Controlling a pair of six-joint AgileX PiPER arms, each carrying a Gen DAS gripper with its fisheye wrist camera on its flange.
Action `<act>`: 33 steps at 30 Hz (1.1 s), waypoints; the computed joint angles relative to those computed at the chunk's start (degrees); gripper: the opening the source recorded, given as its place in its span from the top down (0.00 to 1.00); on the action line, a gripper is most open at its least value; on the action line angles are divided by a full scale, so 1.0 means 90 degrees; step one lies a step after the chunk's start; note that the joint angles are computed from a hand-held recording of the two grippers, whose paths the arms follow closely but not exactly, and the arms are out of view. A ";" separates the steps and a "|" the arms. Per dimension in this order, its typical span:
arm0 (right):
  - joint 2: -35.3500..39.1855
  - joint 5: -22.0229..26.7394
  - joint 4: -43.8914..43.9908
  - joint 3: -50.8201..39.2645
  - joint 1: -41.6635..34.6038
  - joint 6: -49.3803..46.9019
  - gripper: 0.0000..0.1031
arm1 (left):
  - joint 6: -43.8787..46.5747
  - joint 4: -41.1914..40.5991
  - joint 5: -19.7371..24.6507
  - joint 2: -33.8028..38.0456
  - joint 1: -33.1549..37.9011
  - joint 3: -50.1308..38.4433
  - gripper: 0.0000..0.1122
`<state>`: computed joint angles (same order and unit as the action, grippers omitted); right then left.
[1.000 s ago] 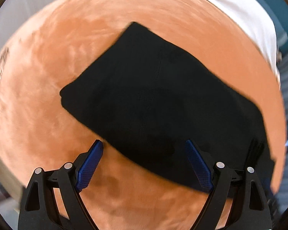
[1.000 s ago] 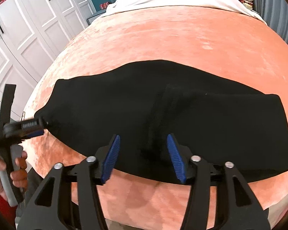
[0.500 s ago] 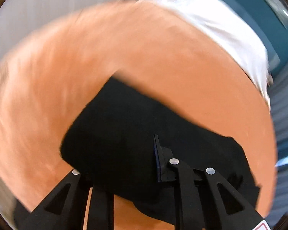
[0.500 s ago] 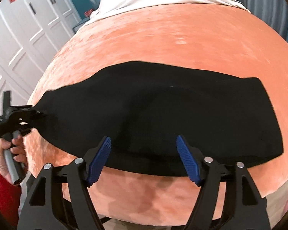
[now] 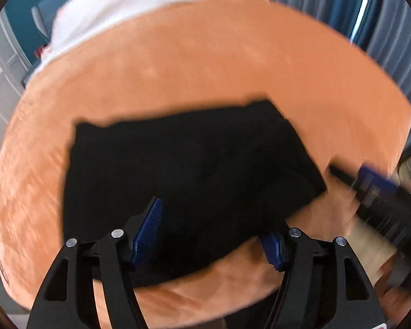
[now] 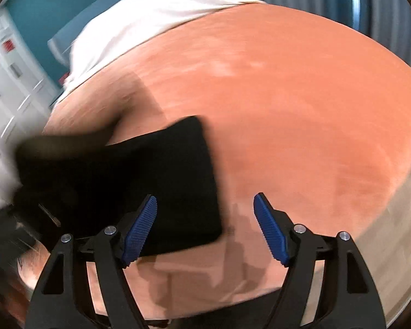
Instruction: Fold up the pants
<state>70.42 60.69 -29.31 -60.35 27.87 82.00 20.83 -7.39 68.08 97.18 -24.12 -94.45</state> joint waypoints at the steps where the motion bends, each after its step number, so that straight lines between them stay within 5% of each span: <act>1: -0.0287 -0.0051 0.0090 0.0255 -0.0166 -0.0058 0.31 | -0.0133 0.0058 -0.0087 -0.0175 -0.0114 0.0230 0.42; 5: -0.0922 -0.0900 0.0740 0.0741 -0.0805 -0.0820 0.31 | 0.0164 0.0026 -0.0186 -0.0682 0.0230 0.0415 0.33; 9: -0.0404 -0.2234 0.2066 0.0455 -0.1369 -0.2331 0.31 | 0.0625 -0.0537 0.0038 -0.0783 0.0873 0.0108 0.20; 12: 0.0451 -0.2576 0.3537 -0.0058 -0.1695 -0.3933 0.28 | 0.0704 -0.0607 0.0126 -0.1187 0.1087 0.0404 0.20; 16: 0.1407 -0.2504 0.3118 -0.0560 -0.1391 -0.3653 0.21 | 0.0569 -0.0330 -0.0146 -0.1210 0.1435 0.0354 0.20; 17: 0.1548 -0.2470 0.2757 -0.0668 -0.1237 -0.3418 0.34 | 0.0557 -0.0292 -0.0131 -0.1128 0.1551 0.0227 0.20; 18: 0.1720 -0.2236 0.2601 -0.0919 -0.1129 -0.3439 0.69 | 0.0509 -0.0224 -0.0163 -0.1005 0.1658 0.0077 0.20; 19: 0.1833 -0.2091 0.2700 -0.1176 -0.1128 -0.3659 0.77 | 0.0437 -0.0112 -0.0221 -0.0873 0.1737 -0.0071 0.20; 21: 0.1630 -0.1891 0.2511 -0.1625 -0.1199 -0.3728 0.78 | 0.0326 0.0037 -0.0240 -0.0534 0.1910 -0.0509 0.20; 25: 0.1533 -0.1335 0.1960 -0.2202 -0.1572 -0.3972 0.79 | 0.0162 0.0123 0.0070 0.0141 0.2124 -0.1253 0.20; 27: 0.2268 -0.0883 0.2196 -0.2388 -0.1972 -0.4756 0.77 | 0.0044 0.0159 0.0067 0.0393 0.2157 -0.1346 0.20; 31: 0.2141 -0.1758 0.2961 -0.1468 -0.2306 -0.5017 0.71 | -0.0394 0.0733 -0.0108 0.0889 0.1978 -0.1343 0.20; 33: 0.1702 -0.1636 0.2430 -0.1262 -0.2144 -0.4233 0.40 | -0.0459 0.0733 -0.0094 0.1024 0.2088 -0.1463 0.20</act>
<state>85.74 45.97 -7.44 -71.70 8.58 43.90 16.70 -0.79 67.23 106.40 -5.32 -107.61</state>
